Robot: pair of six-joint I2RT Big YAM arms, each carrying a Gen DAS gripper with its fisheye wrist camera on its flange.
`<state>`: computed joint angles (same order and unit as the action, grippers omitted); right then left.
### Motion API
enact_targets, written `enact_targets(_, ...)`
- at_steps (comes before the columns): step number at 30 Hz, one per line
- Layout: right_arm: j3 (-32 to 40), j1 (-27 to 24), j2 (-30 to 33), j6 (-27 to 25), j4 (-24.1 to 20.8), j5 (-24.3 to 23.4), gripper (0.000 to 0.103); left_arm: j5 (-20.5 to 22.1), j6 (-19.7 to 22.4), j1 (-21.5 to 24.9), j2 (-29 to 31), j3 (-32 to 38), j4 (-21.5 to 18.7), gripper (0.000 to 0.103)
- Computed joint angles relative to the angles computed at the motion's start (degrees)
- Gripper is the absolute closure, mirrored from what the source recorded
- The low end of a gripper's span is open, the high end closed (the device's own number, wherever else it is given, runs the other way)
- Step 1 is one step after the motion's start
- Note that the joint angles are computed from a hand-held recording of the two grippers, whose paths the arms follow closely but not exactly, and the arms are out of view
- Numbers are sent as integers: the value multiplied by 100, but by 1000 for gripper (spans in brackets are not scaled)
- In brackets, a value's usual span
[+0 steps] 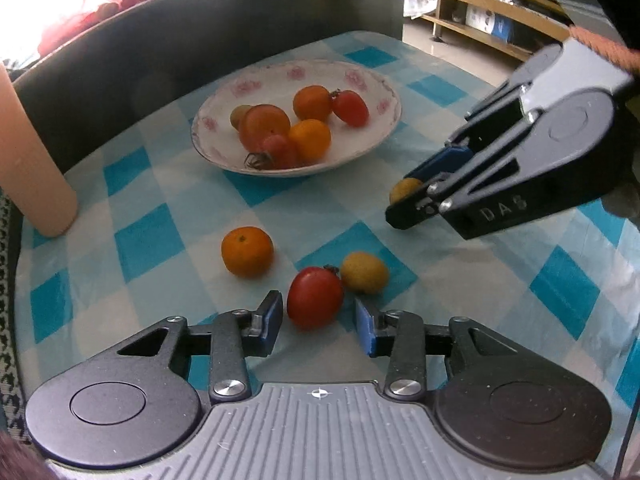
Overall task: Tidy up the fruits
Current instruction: 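Grasp a red tomato with the left tool while the right tool grasps a brown kiwi fruit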
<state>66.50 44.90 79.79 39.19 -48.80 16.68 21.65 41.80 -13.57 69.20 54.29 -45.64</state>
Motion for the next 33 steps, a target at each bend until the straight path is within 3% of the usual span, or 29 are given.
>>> enact_targets(4, -53, -28, -35, 12, -18, 15, 62, -55, -125, -84, 26, 8, 91, 57)
enact_targets(9, -39, -11, -4, -59, 0, -5, 62, -38, -264, -56, 12, 11, 50, 66)
enact_targets(20, -40, 80, 18, -325, -80, 120, 62, -175, -332, -24, -120, -10, -18, 66)
enact_targets(33, -94, 802, -56, 191, -545, 656, 62, -147, -184, 139, -507, -374, -92, 65)
